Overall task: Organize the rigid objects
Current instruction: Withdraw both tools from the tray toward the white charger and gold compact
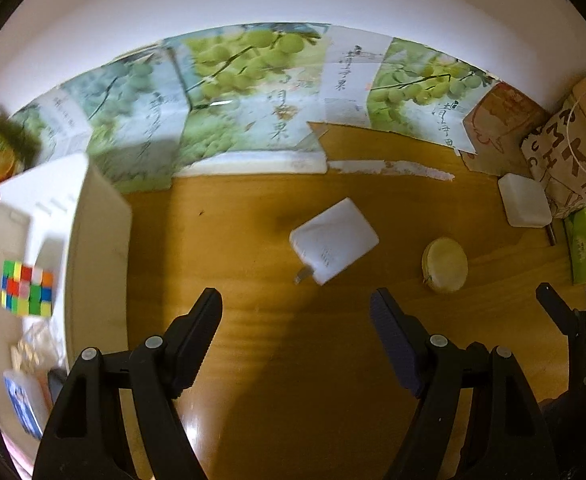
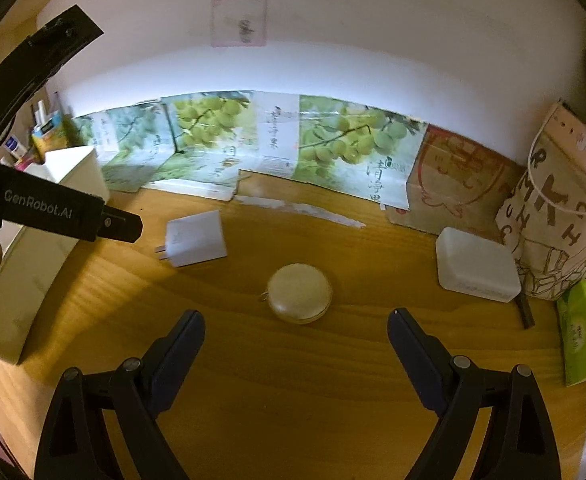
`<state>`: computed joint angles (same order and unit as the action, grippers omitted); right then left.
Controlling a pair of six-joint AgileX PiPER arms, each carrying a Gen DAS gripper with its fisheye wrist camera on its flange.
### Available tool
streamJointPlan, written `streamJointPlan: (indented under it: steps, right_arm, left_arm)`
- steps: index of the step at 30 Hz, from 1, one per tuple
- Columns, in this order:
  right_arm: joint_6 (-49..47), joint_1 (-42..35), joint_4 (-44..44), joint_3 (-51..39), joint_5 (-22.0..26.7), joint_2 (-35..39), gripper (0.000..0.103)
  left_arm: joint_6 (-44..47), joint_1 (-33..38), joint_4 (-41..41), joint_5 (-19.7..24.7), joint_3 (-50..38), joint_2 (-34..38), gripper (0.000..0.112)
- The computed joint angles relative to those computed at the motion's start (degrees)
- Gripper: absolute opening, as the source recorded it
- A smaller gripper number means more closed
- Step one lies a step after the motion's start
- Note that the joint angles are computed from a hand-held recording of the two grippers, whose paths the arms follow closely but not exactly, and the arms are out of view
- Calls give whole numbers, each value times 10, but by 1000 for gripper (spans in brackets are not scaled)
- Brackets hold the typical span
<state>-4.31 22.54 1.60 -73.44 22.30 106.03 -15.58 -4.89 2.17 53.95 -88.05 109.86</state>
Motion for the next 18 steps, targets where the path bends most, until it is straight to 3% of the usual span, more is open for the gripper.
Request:
streamJointPlan:
  steps: [10, 18]
  right_arm:
    - [-23, -17, 62, -58, -1, 78, 93]
    - [8, -12, 33, -102, 21, 123, 93]
  left_arm:
    - [40, -3, -13, 32, -96, 96, 79]
    - [58, 3, -35, 66, -160, 152, 79]
